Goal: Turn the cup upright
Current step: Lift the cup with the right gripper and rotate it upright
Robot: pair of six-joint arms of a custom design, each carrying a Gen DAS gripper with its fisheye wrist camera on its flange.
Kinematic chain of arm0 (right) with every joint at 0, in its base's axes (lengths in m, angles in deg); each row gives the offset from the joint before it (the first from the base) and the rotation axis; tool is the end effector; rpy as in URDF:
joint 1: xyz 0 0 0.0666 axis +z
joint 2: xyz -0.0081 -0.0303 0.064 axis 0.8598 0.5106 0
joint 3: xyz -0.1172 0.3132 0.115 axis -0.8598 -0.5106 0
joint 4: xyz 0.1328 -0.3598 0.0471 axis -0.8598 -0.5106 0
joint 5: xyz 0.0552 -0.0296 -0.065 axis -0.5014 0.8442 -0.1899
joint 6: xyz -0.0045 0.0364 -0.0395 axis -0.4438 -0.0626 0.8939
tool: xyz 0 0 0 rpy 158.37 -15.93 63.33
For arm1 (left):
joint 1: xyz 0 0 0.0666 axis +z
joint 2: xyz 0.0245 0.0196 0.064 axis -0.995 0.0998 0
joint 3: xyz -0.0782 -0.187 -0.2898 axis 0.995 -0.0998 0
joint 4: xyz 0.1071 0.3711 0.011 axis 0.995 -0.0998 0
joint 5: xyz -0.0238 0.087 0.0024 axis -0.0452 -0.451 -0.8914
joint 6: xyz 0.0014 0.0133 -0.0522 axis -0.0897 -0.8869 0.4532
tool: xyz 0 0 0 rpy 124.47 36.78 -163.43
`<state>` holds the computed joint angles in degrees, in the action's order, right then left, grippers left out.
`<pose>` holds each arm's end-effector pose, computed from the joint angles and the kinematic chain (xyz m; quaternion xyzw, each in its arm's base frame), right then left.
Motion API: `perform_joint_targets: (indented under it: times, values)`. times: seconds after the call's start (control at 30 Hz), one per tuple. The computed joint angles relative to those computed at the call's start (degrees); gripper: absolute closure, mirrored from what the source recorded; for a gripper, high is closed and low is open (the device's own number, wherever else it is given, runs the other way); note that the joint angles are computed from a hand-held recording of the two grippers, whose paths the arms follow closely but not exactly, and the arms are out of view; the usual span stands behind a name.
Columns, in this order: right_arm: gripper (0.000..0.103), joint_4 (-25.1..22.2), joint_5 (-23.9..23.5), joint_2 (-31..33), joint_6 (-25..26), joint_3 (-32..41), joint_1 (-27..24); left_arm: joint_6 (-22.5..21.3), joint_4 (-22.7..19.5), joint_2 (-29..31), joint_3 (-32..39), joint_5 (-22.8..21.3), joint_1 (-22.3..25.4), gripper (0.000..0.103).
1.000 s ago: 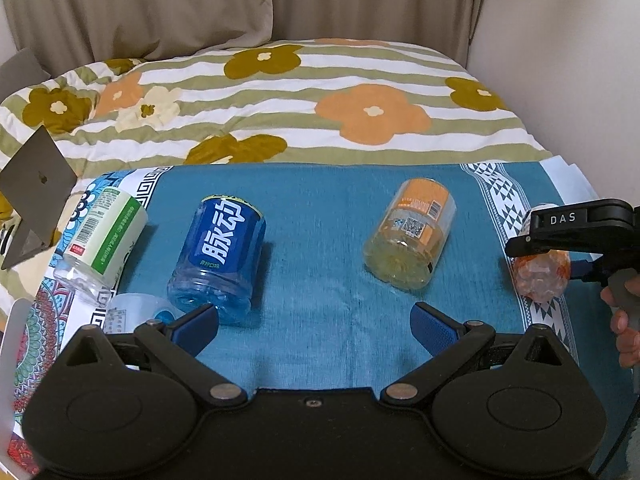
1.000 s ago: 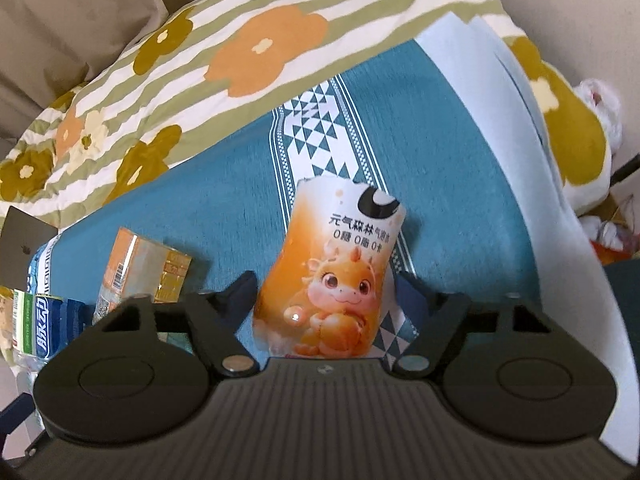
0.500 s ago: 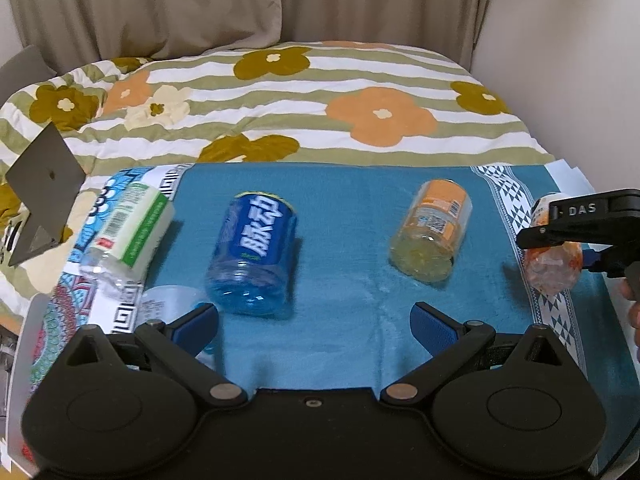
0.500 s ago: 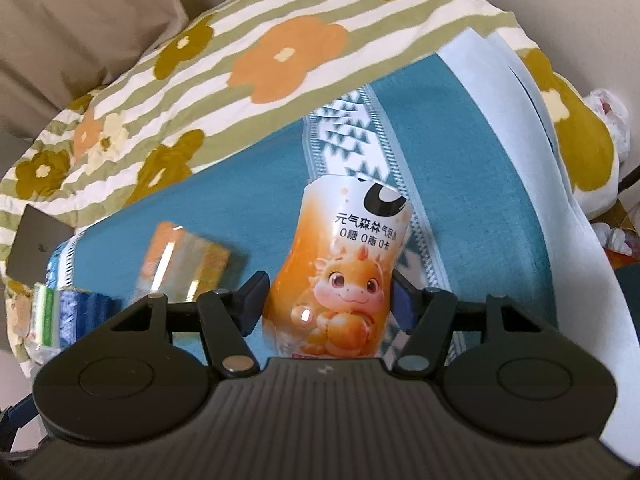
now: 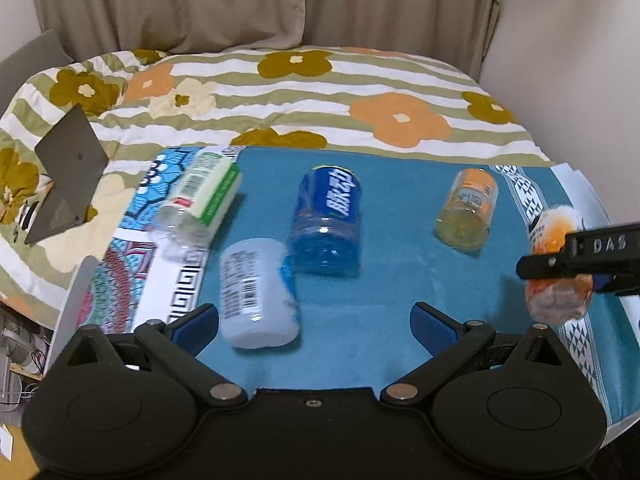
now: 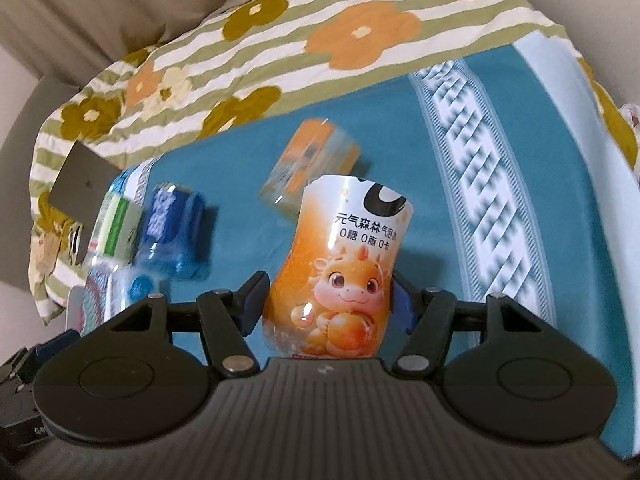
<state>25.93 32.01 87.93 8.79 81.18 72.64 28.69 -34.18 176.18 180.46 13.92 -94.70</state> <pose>0.5458 0.1242 0.3715 0.3510 0.8975 0.0907 0.2512 0.6212 -0.1235 0.3811 0.2762 0.9110 -0.0947 0.2911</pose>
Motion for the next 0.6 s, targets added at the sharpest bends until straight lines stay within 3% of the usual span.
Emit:
perform_joint_targets:
  times: [0.27, 0.6]
  values:
    - [0.025, -1.60, 0.71, 3.16, -2.56, 2.93, 5.27, -4.01, -1.44, -1.13, -2.13, 2.69, 3.42, 0.000]
    - [0.024, -6.89, 2.24, 10.79, 0.56, 9.38, 9.15, -7.82, -2.72, -1.45, -4.13, 3.58, 6.14, 0.000]
